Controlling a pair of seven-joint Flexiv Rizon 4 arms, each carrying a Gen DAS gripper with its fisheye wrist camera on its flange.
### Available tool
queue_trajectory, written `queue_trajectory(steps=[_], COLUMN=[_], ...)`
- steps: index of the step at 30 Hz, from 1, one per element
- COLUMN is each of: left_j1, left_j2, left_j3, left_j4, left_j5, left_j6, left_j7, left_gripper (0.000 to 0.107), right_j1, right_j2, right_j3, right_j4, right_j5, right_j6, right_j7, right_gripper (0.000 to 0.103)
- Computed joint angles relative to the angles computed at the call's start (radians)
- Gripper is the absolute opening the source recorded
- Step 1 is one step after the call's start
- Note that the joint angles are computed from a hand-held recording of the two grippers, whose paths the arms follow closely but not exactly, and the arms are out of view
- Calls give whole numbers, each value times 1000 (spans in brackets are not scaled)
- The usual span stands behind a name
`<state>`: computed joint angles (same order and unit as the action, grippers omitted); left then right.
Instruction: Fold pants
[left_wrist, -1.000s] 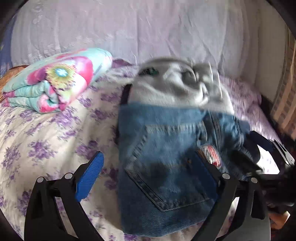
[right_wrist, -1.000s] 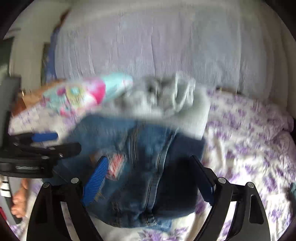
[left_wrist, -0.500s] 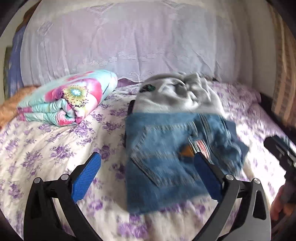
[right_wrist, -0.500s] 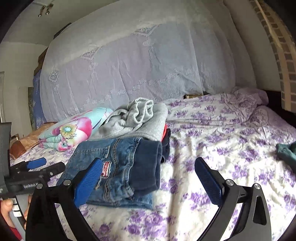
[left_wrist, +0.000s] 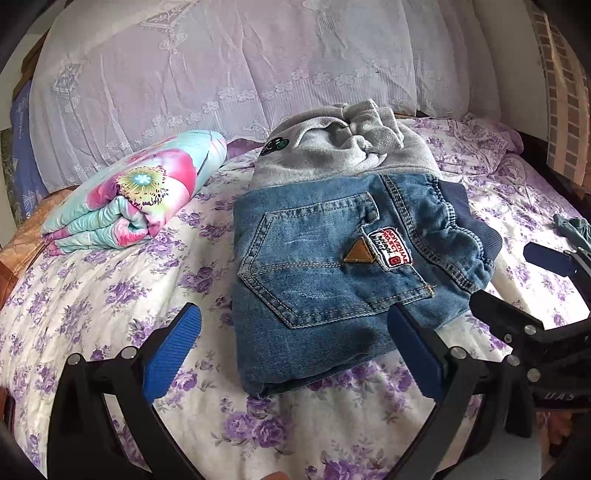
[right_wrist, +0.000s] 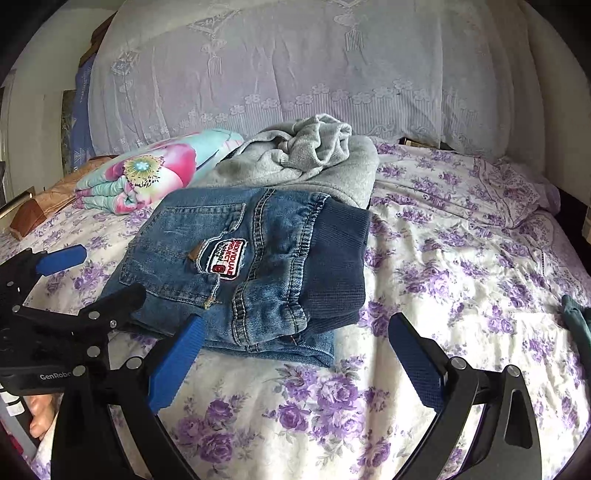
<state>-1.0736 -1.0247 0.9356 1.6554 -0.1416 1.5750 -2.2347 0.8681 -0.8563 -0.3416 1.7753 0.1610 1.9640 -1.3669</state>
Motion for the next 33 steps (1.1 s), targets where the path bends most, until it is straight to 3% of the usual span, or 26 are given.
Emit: queue_trajectory(steps=[5,11,18,33], left_j1=[-47,-73,-38,21], left_j2=[-34,-58,-23,30], left_j3=[60,100,58,-16], left_j4=[1,-10,-17,-27], left_j5=[-6,-6,37,131], left_j6=[-1,-33,-52,-44], left_j7=[-21,-32,-59,-103], left_gripper=[98,98,98,98], right_j1=[-77,-80,-11,-30], right_j2=[14,14,5,8], right_j3=[81,92,42,61], right_j4=[-3,11,2,-8], right_j5=[-25,17,81,53], right_j6=[7,101,87,48], right_j7=[26,15,-76,-65], right_gripper=[100,100,100,100])
